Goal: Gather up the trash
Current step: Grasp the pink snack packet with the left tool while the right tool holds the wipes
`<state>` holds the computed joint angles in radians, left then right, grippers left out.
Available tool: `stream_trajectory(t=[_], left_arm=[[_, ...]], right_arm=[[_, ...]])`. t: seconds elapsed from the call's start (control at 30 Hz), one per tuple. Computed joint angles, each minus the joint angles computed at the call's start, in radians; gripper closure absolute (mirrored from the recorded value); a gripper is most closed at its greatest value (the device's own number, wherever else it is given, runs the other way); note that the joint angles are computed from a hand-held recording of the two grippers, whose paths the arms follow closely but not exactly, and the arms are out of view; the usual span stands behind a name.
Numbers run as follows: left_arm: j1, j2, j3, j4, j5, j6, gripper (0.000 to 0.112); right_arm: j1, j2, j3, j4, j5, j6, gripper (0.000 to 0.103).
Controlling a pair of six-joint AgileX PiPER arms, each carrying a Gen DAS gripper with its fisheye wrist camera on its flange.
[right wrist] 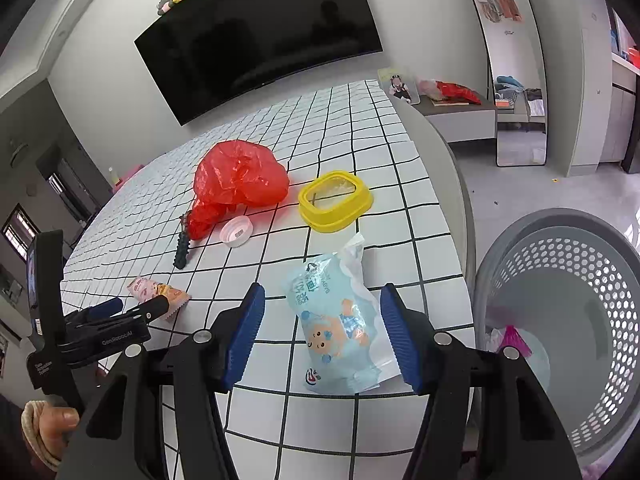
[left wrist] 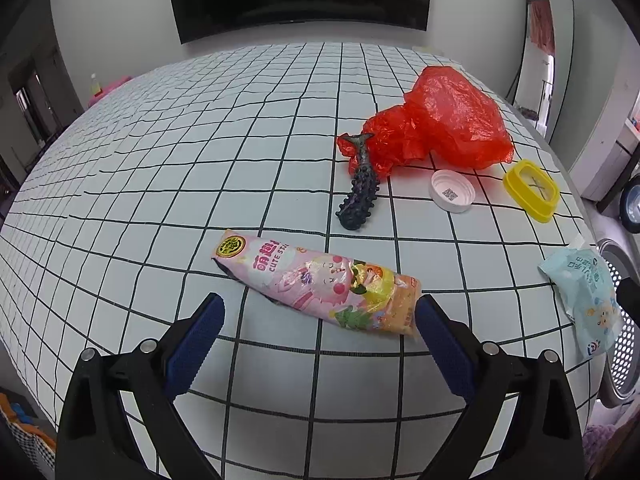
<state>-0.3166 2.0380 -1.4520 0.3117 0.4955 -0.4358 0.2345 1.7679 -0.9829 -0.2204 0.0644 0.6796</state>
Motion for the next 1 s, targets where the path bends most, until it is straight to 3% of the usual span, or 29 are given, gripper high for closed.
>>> stream_trajectory(t=[0.33, 0.57, 1.0], left_arm=[[-0.002, -0.002, 0.011, -0.075, -0.025, 0.057, 0.018], [-0.011, 0.032, 0.001, -0.035, -0.005, 0.027, 0.018], [0.097, -0.101, 0.204, 0.125, -0.091, -0.106, 0.018]], right_arm=[[0.033, -0.015, 0.009, -0.334, 0.018, 0.341, 0.044], [0.043, -0.024, 0.014, -0.421, 0.038, 0.436, 0.044], [0.116, -0.020, -0.005, -0.571, 0.082, 0.589, 0.044]])
